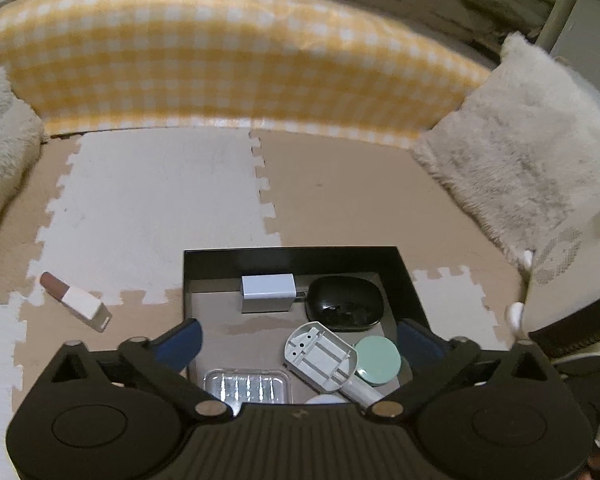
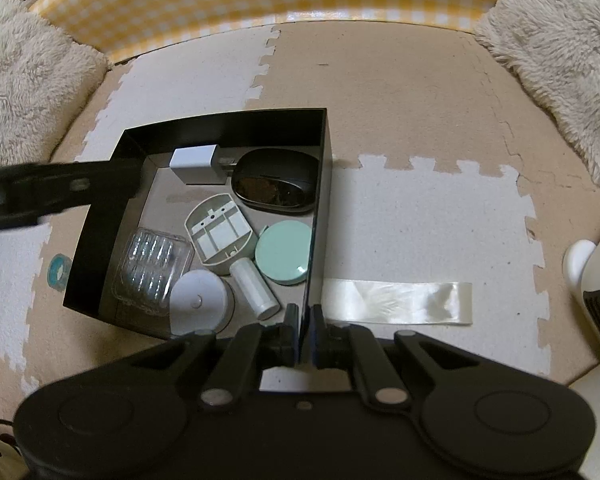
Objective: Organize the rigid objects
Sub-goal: 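Move the left tool to the clear blue tape roll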
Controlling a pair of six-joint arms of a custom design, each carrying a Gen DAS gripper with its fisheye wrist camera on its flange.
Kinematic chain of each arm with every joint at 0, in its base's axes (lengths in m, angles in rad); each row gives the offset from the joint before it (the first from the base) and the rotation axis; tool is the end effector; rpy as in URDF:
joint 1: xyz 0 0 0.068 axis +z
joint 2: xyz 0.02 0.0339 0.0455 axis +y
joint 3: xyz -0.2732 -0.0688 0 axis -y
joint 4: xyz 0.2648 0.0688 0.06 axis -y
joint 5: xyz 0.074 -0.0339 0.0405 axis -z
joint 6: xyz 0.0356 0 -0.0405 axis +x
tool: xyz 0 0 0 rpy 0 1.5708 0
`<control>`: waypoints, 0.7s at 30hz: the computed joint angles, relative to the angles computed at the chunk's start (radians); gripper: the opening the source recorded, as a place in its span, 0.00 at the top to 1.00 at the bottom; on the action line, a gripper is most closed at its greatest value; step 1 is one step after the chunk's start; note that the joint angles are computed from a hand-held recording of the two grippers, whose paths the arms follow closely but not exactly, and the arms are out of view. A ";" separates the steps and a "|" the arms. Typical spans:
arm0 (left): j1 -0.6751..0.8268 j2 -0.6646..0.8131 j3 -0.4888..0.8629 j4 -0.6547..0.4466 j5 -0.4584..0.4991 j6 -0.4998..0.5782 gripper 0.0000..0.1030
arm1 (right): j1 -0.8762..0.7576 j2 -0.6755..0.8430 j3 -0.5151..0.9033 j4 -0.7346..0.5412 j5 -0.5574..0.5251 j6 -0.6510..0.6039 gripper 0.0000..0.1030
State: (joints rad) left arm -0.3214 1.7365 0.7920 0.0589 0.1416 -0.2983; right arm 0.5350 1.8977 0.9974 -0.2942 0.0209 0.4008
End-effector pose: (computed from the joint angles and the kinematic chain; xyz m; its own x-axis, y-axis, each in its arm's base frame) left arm 0.3191 -0.1115 0.1190 -0.8190 -0.0340 -0.5728 0.1640 0.9427 -0.2904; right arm 0.3097 0.1827 0.1001 -0.9330 -0.0995 -0.3459 -0.1511 0.9805 0.1255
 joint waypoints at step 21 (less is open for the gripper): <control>0.312 -0.253 -0.213 -0.075 0.074 0.230 0.00 | 0.007 0.001 0.005 -0.008 0.010 -0.001 0.95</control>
